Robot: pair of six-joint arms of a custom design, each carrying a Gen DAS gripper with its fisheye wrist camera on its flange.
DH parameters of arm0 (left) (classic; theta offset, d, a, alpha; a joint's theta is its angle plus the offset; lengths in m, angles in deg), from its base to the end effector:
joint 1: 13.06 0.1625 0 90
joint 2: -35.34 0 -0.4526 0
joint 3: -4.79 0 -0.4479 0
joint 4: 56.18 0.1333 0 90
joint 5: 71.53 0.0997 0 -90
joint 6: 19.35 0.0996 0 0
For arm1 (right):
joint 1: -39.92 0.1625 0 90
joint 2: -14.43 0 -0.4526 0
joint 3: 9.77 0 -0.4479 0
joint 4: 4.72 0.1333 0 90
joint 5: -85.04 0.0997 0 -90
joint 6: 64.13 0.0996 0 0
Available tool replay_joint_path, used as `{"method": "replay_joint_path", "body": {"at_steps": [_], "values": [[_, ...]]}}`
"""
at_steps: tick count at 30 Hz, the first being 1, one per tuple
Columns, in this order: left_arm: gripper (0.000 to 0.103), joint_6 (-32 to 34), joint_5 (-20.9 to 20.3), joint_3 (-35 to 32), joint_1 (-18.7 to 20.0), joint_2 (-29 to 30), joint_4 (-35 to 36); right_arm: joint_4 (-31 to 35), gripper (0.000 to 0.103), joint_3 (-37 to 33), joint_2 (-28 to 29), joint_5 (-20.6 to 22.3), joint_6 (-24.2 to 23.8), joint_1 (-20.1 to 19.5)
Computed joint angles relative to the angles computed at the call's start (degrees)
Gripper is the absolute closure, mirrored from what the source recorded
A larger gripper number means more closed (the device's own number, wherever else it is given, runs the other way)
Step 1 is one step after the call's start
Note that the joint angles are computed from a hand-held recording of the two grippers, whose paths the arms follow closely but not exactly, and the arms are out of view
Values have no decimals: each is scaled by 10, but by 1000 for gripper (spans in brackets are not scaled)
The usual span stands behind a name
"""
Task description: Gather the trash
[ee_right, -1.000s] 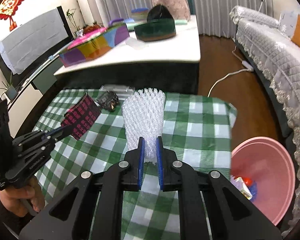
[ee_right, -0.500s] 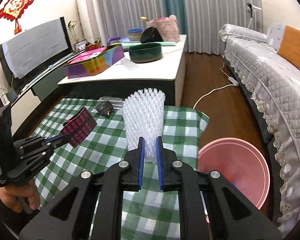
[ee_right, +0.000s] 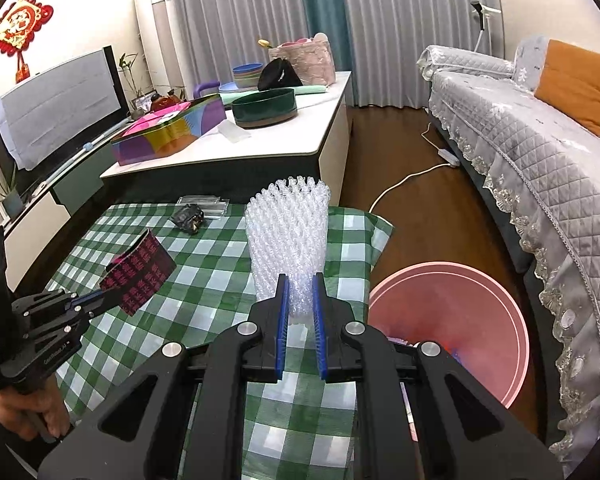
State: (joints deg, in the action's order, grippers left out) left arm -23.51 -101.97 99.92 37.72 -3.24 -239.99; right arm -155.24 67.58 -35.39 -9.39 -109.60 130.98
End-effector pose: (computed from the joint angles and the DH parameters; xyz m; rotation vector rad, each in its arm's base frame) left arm -0.2795 -0.6891 0.0912 0.2516 2.1711 -1.1261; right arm 0.1409 -0.8244 0.2723 1.0633 -2.5534 0.7178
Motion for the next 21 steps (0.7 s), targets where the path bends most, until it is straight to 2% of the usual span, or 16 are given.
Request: {"method": "replay_joint_path", "body": {"at_steps": [15,21], "values": [[103,0,-9,-6,0,7,1,-17,91,-11,2,-6,12,-3],[103,8,-14,-21,-1,19,5,-47,91,-17,7,-23,1,-2]]}}
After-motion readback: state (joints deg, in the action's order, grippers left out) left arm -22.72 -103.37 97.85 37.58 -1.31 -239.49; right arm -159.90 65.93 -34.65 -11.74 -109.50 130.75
